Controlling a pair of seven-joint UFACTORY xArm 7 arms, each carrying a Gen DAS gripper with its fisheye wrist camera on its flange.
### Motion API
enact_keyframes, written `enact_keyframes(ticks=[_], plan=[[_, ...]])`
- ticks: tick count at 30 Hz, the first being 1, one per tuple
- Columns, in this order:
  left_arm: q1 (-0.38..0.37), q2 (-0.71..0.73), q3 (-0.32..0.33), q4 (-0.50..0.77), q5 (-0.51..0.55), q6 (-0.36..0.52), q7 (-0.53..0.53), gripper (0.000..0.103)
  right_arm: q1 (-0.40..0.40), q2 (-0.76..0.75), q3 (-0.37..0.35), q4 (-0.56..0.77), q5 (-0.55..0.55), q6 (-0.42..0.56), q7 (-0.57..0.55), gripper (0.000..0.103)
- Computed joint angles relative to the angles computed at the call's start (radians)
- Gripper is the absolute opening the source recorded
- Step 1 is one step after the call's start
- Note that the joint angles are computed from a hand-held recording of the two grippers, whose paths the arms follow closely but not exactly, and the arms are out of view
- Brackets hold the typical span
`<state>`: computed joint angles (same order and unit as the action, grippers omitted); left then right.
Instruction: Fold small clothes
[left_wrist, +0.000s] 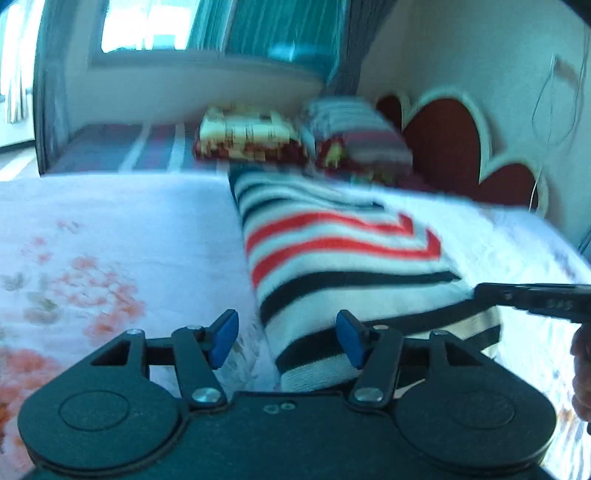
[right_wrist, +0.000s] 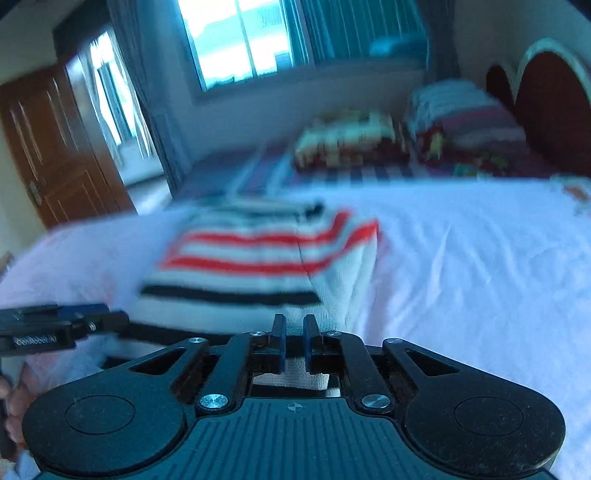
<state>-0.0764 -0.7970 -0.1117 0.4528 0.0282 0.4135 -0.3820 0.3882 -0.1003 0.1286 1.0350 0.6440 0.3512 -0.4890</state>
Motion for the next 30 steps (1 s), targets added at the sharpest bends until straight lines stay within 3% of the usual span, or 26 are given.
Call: enact_keyframes(ticks=[2,4,5,6,7,8,9,10,13,19,22,25,27,30], plan=[[-0.004,0.044,-0.001,0.019,0.013,0.036,0.023,0.072,0.046,0.027,-0.039,0.007,-0.084,-0.026,0.050,0.006],[-0.012,0.036,0.018,0.042,0.013,0.095,0.048,0.074,-0.010,0.013,0.004,0.020,-0.037,0.013,0.015,0.006],[-0.006,0.019,0.016,0.047,0.018,0.105,0.052,0.073,-0.009,-0.011,-0.012,0.014,0.031,0.020,-0.021,0.007],[0.012,-0.010,0.005,0.031,0.030,0.074,0.043,0.072,0.014,-0.024,-0.044,0.014,0.121,0.020,-0.072,0.022],[0.026,-0.031,0.001,0.013,0.034,0.036,0.031,0.074,-0.004,-0.032,-0.041,0.018,0.170,0.022,-0.090,0.075],[0.026,-0.030,0.011,0.008,0.023,0.014,0.024,0.075,-0.012,-0.022,-0.044,0.028,0.209,0.012,-0.105,0.098],[0.022,-0.015,0.027,0.013,0.005,0.009,0.019,0.076,0.022,-0.011,-0.087,0.038,0.287,0.006,-0.155,0.102],[0.021,0.007,0.032,0.029,-0.003,0.023,0.020,0.076,0.015,0.008,-0.102,0.059,0.325,0.041,-0.164,0.101],[0.036,0.059,0.026,0.066,0.009,0.046,0.026,0.080,-0.075,0.063,-0.071,0.121,0.302,0.158,-0.076,0.092],[0.020,0.062,0.042,0.060,-0.017,0.026,0.034,0.079,-0.152,0.083,-0.050,0.138,0.397,0.258,-0.101,0.092],[-0.005,0.082,0.071,0.064,-0.050,0.009,0.052,0.080,-0.169,0.091,-0.046,0.153,0.386,0.291,-0.092,0.092],[-0.073,0.113,0.148,0.071,-0.139,-0.014,0.095,0.079,-0.187,0.111,-0.044,0.175,0.421,0.350,-0.105,0.092],[-0.160,0.122,0.244,0.070,-0.250,-0.015,0.158,0.079,-0.197,0.109,-0.041,0.164,0.478,0.340,-0.092,0.091],[-0.231,0.134,0.333,0.066,-0.387,-0.012,0.237,0.079,-0.229,0.135,-0.055,0.182,0.540,0.431,-0.051,0.081]])
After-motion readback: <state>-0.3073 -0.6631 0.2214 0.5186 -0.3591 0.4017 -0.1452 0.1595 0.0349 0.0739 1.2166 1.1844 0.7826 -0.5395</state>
